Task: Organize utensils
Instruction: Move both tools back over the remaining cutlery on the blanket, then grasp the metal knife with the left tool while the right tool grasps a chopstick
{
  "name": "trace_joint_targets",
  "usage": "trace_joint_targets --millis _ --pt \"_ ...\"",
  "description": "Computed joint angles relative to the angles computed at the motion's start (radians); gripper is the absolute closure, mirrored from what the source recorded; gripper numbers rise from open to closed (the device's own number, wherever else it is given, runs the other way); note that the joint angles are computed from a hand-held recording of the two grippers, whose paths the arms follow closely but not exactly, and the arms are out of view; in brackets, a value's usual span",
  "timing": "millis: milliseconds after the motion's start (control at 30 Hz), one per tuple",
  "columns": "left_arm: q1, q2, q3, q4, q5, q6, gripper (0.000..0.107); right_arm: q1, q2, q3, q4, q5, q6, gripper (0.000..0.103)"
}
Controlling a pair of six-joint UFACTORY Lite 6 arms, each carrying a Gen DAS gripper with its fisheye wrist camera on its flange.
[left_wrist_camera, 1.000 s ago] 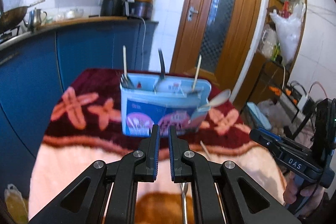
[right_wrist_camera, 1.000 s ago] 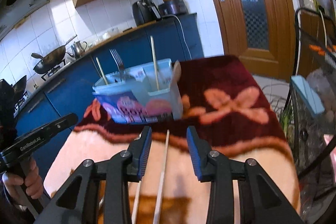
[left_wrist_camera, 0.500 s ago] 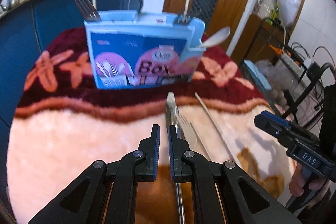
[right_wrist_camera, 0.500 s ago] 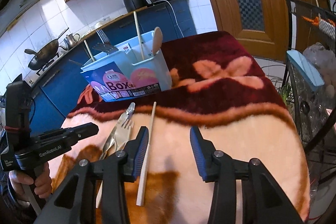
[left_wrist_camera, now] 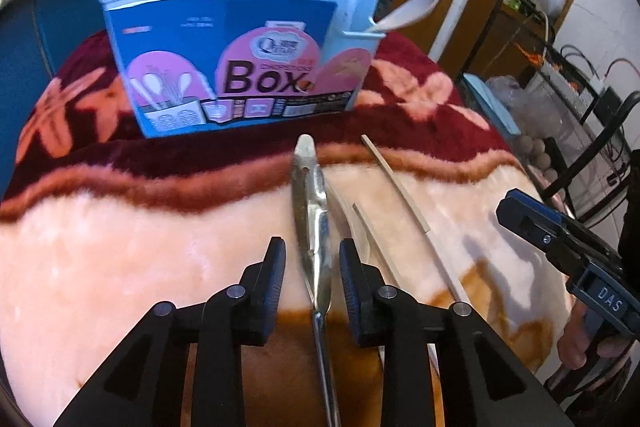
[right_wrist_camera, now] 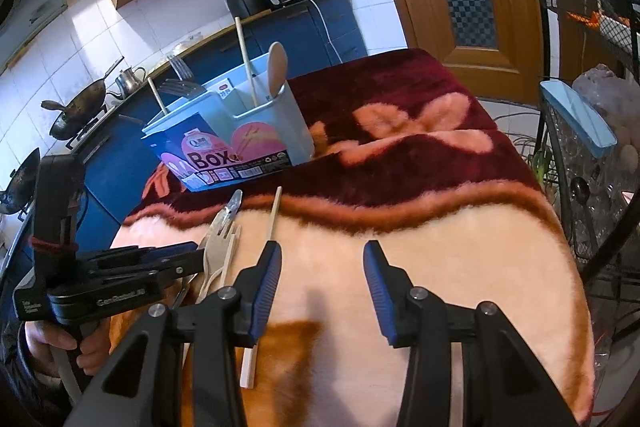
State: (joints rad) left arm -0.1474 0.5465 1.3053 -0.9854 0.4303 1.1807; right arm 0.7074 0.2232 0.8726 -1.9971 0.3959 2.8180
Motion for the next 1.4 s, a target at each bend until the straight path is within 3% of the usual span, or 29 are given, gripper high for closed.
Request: trace_joint_targets --millis 167,367,633,667,767,833,1100,1300,1400 --pt "-0.048 0.082 0.126 0.167 -0.001 -0.156 0.079 -0.007 -0.008 -0.01 -0.001 0.005 0.0 0.057" --pt "-0.073 0.189 0.304 0.33 0.073 -0.319 0.079 -0.018 -0.001 -0.016 -0.021 0.008 0.029 0.057" --pt "-0.02 0.271 0.444 0.293 0.238 -0.344 0.079 -0.013 0.009 0.003 0.014 -0.002 -0.018 0.057" --pt "-0.016 0.275 0.45 0.286 0.248 -0.337 0.08 -0.009 0.007 0.004 0.028 0.001 -0.033 0.057" --pt "-0.004 0.287 0.465 0.275 0.276 -0.321 0.1 -0.005 0.008 0.011 0.058 -0.001 -0.064 0.057" --pt "0.007 0.295 0.47 0.245 0.299 -0.295 0.103 -0.004 0.013 0.019 0.077 -0.006 -0.082 0.057" --pt "-0.012 0.216 0.341 0.16 0.193 -0.176 0.104 0.009 0.039 0.074 0.204 -0.034 -0.231 0.057" --pt "0.05 0.046 0.134 -0.124 0.092 0.119 0.104 0.001 0.093 0.167 0.355 -0.09 -0.431 0.057" --pt "0.094 -0.029 0.058 -0.273 0.074 0.278 0.104 -0.009 0.143 0.243 0.519 -0.125 -0.633 0.057"
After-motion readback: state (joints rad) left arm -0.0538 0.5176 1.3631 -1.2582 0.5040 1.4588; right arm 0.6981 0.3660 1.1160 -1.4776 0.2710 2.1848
